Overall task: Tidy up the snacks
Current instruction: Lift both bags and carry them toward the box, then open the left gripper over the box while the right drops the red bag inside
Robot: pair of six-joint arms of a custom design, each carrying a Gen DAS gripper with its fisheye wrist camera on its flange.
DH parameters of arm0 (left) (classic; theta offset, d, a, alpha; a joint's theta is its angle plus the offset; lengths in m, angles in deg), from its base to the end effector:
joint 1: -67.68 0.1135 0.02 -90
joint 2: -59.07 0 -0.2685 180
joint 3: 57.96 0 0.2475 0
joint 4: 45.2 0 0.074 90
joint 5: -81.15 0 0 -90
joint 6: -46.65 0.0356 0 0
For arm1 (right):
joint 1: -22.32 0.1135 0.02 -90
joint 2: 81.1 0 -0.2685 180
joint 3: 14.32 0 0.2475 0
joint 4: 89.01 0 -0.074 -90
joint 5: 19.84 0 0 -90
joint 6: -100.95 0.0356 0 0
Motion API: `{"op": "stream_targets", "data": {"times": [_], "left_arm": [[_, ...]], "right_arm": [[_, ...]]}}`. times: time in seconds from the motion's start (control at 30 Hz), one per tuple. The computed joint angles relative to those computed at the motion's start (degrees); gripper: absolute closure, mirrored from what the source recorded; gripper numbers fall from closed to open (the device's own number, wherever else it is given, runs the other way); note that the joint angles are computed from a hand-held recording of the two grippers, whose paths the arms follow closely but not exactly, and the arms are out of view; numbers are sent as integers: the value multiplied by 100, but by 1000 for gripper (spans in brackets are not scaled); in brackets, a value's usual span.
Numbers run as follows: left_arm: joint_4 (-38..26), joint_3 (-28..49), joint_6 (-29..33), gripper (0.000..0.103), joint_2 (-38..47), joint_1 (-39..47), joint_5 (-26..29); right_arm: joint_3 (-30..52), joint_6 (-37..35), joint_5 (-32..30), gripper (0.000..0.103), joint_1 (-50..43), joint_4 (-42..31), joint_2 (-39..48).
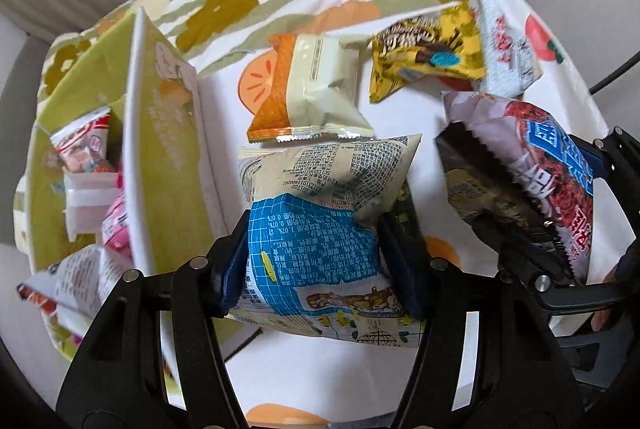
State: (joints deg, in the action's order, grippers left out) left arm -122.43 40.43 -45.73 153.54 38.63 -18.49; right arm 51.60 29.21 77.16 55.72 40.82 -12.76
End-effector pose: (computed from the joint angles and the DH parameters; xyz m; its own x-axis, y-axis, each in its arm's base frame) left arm 0.2819 -0.1498 0.2936 -0.8548 0.4280 -0.2936 0.4015 0.9038 0.1483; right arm 0.1982 0.1255 0.2657 -0.7816 -0.1428 -0.6073 -0.2524 0.9626 0.0984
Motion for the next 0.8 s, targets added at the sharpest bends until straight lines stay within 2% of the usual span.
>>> {"op": "stream_targets", "data": {"times": [0.3,0.5,0.63,0.8], "left_arm": [[-399,419,-696,46,-816,-90,-45],[-709,963,-881,46,-1244,405,31],[-885,1400,-459,46,-1324,1104,128],[-935,1836,510,46,-1215,2569,816]], "right_arm": [[865,-1,-161,38,-222,-1049,-409],[1704,-181,-219,38,-150,-1599,-335],[2426,-226,-97,38,209,-1733,63],[3409,18,82,38,668,-1735,848]]}}
